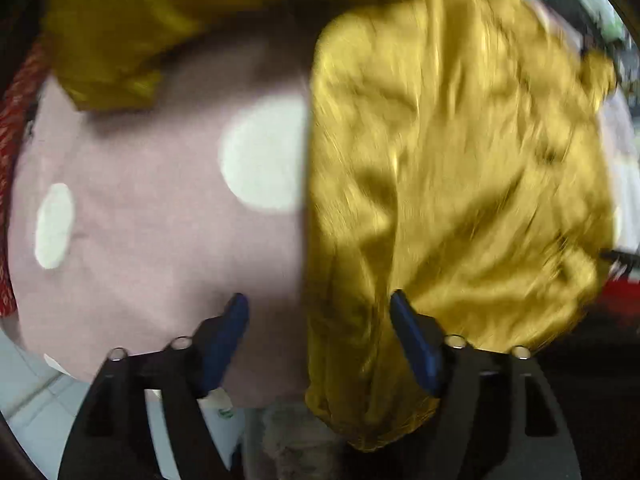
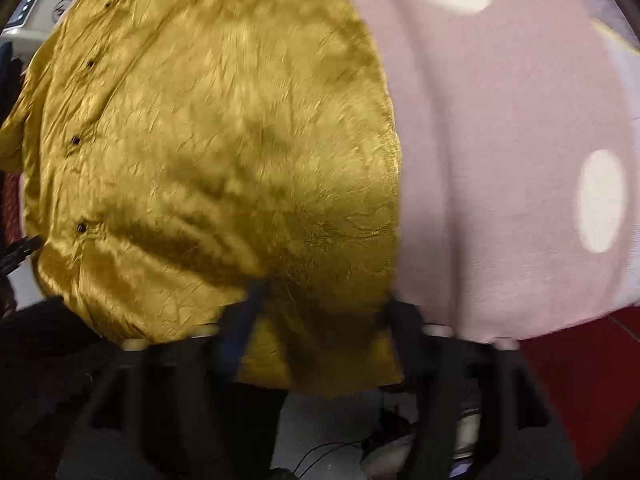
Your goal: Fold large clothes
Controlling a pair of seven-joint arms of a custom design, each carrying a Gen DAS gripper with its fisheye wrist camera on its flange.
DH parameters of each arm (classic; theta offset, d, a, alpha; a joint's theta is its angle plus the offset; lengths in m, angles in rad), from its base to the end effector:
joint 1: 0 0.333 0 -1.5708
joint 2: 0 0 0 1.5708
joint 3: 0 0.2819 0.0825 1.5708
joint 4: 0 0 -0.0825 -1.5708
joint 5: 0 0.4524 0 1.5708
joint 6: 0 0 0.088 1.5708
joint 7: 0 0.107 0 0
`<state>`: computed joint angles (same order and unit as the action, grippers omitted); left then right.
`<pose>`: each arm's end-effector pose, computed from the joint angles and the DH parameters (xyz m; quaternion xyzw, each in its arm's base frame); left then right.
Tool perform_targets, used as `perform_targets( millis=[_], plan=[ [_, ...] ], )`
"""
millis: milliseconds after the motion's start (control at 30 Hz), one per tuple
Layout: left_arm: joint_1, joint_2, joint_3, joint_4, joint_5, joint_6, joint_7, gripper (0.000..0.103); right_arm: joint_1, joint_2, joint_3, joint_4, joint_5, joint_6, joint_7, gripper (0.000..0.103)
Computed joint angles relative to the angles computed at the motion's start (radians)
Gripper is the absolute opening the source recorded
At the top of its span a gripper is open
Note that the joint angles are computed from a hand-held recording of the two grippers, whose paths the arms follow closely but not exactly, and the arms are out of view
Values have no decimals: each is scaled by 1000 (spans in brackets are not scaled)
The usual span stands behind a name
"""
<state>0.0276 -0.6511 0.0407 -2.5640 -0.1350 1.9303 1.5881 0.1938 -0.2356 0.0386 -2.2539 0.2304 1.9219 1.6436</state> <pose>0.4384 0.0194 0.4283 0.7359 -0.6728 0.0611 0.0454 0.5180 0.1390 0.3914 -0.7262 0.6783 0.1100 0.0215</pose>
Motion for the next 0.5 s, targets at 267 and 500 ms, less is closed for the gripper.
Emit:
perform_targets(
  millis=[267,500],
  plan=[
    [11,67,14,205,38,38,132,81,-77,83,-54,172,-52,4,1,74],
    [48,358,6,651,152,-94,357,89,-90,364,-59,654,-175,-195,-150,74]
  ],
)
